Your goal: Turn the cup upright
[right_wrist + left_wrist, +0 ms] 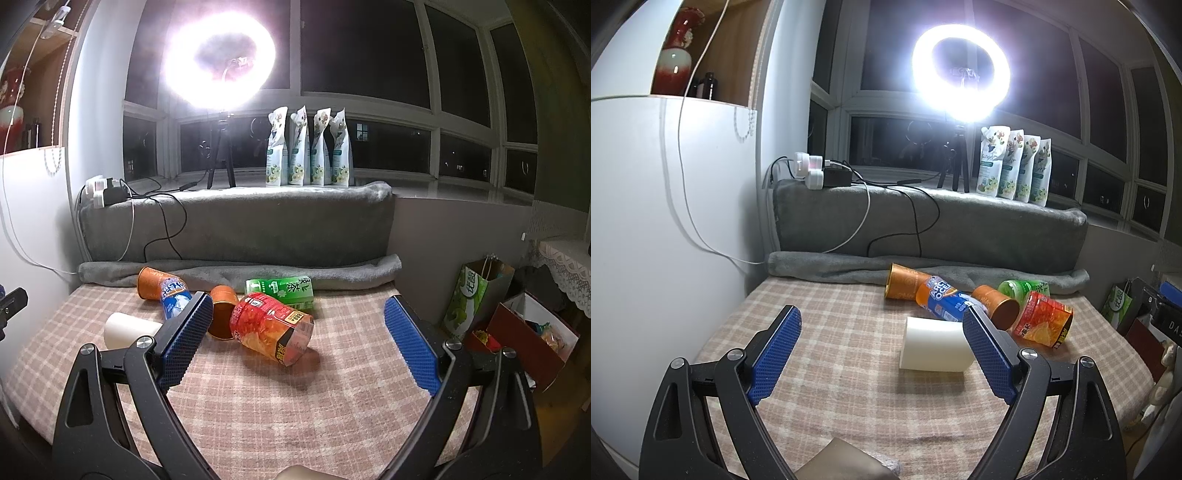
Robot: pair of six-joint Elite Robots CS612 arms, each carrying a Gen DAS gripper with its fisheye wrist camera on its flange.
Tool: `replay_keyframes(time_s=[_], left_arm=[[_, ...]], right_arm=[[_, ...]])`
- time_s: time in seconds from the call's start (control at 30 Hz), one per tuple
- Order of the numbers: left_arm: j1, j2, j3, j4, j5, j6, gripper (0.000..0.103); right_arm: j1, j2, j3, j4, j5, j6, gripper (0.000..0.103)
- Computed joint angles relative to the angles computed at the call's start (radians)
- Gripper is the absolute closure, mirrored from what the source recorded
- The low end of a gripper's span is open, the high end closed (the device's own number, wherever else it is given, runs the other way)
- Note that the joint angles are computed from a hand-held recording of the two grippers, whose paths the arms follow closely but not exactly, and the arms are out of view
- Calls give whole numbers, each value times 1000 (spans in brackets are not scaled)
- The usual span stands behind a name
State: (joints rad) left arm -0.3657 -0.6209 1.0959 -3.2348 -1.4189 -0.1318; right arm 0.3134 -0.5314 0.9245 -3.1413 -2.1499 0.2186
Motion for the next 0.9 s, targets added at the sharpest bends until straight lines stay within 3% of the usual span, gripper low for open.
replay_keyframes(time_s=[0.9], left_arm=[[-2,0,3,7,6,-5,14]], right_arm=[[-2,5,-15,25,20,-2,7]])
